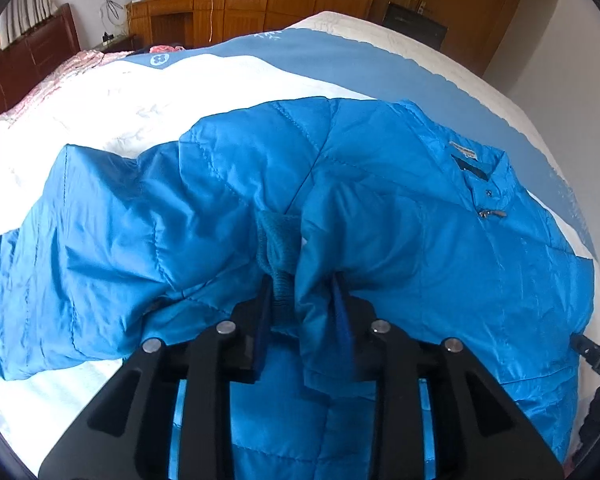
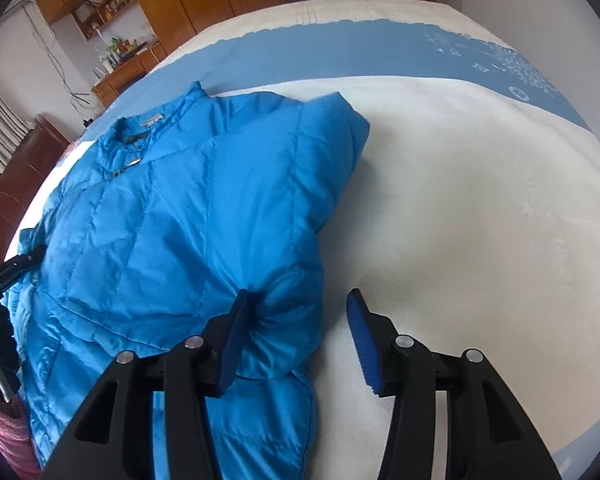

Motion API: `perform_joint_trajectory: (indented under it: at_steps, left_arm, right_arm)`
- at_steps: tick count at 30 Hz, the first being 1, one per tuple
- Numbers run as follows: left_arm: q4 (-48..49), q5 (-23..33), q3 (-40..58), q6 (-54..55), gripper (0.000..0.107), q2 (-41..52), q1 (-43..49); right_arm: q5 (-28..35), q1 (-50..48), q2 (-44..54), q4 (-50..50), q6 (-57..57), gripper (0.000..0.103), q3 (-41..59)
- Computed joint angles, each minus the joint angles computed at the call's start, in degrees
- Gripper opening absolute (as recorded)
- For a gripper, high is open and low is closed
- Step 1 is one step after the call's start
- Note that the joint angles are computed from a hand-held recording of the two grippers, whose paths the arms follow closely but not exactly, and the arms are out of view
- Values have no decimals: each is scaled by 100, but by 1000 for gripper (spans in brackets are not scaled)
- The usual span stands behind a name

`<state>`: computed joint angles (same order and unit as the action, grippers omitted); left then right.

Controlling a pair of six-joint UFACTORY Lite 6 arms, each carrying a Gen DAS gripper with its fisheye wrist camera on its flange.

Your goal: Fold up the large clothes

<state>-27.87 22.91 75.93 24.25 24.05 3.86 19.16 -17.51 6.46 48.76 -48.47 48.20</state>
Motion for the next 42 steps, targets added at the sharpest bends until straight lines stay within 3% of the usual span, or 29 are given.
perform_joint_trajectory:
  at_steps: [4, 6, 8, 11, 14, 18, 22, 24, 26, 28, 29, 32, 36, 42]
  left_arm:
    - [-67, 425, 96, -126, 35, -279, 317]
    - [-45, 186, -248, -200, 35, -831, 313]
    - [692, -76, -529, -847, 35, -1363, 69]
    - [591, 260, -431, -729, 39, -1488, -377]
    - [698, 338, -319, -916, 39, -1213, -862]
    - [1196, 229, -41, -1305, 39, -478, -1239]
    - [477, 25, -30, -327, 40, 45, -1046]
    - [341, -77, -80, -182, 40, 42, -1052]
    - [714, -109, -95, -555, 40, 2, -1116]
    - [1324, -105, -167, -1248, 40, -166, -1219]
    - [1447, -116, -247, -1426, 44, -306, -1275]
    - [1242, -261, -704, -1206, 52, -875, -1388]
    - [1374, -164, -833, -1218, 53, -894, -1583]
    - [1962, -648, -940, -1616, 55, -489, -1692]
  right_arm:
    - [376, -155, -429, -152, 192, 48, -50]
    - [490, -157, -1000, -275, 309, 48, -164]
    - [586, 51, -1311, -801, 959, 48, -45]
    - [915, 455, -1015, -866, 1372, 48, 440]
    - [562, 1001, -644, -1468, 2221, 48, 664]
    - [249, 1256, -186, -1589, 2438, 48, 672]
    - [-238, 1376, 206, -1309, 2043, 44, 478]
    - [-575, 1582, 228, -1679, 2401, 44, 360]
    - [-574, 1601, 227, -1718, 2458, 45, 377]
    - [-349, 1419, -18, -1029, 1820, 45, 265]
    - [-230, 1359, -270, -894, 1662, 45, 155]
    - [-207, 1431, -757, -1623, 2387, 45, 23]
    - [59, 1490, -560, -1506, 2289, 45, 85]
    - [-315, 1561, -105, -928, 1836, 45, 4]
